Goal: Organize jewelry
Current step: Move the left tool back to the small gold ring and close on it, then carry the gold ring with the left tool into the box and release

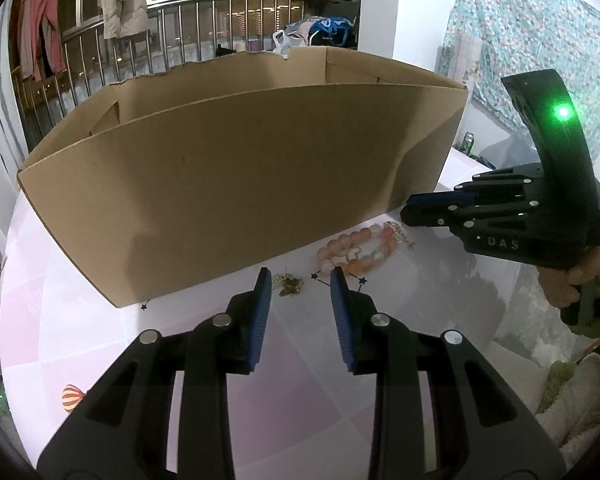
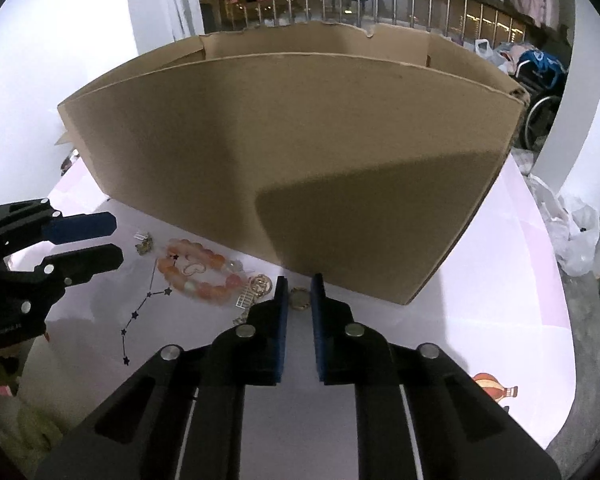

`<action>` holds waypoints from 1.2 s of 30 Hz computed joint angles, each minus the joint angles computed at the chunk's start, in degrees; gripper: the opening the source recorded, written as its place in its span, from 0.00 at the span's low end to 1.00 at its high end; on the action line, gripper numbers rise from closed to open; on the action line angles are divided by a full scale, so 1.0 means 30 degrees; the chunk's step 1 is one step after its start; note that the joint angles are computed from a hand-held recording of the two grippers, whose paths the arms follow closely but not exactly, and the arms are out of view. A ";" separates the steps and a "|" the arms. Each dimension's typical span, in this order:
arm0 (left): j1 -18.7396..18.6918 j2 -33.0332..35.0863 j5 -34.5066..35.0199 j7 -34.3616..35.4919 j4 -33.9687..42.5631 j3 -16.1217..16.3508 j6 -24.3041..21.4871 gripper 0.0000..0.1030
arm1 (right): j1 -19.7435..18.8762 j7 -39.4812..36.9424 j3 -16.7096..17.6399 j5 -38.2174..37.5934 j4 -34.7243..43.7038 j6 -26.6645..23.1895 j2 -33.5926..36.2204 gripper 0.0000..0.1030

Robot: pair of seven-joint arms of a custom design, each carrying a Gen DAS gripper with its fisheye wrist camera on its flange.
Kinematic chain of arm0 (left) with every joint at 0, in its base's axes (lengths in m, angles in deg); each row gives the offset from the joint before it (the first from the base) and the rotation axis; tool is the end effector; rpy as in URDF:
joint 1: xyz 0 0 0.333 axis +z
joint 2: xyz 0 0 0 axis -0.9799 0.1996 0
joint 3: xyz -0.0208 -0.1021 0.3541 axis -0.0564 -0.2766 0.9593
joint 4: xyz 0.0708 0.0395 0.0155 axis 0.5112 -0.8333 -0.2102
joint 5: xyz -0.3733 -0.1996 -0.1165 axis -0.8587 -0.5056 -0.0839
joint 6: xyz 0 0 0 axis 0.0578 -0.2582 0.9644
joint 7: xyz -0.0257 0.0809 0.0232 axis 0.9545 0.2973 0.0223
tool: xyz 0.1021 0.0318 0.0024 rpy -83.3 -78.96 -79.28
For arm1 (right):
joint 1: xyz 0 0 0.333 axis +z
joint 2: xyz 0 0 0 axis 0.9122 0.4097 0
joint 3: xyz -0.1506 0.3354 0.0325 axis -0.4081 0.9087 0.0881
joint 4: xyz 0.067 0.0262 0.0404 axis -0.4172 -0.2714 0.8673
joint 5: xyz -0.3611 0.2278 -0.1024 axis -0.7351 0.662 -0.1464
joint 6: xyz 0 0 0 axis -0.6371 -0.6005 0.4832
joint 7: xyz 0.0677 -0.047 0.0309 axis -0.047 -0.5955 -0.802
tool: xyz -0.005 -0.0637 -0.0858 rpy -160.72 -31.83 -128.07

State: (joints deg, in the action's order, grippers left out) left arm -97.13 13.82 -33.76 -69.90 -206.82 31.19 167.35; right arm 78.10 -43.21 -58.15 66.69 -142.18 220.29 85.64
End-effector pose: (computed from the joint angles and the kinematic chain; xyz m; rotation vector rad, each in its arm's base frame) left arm 0.4764 -0.3749 0.5043 -1.6851 1.8095 -0.8172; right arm 0.6199 0.1570 0.5364 -2.2820 1.0041 -0.2869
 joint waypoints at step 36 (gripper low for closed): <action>-0.0874 0.1381 -0.2038 0.2757 0.1590 0.0265 -0.2735 0.04 | -0.0432 0.0435 -0.0323 0.0468 -0.0118 -0.1335 -0.0355 0.10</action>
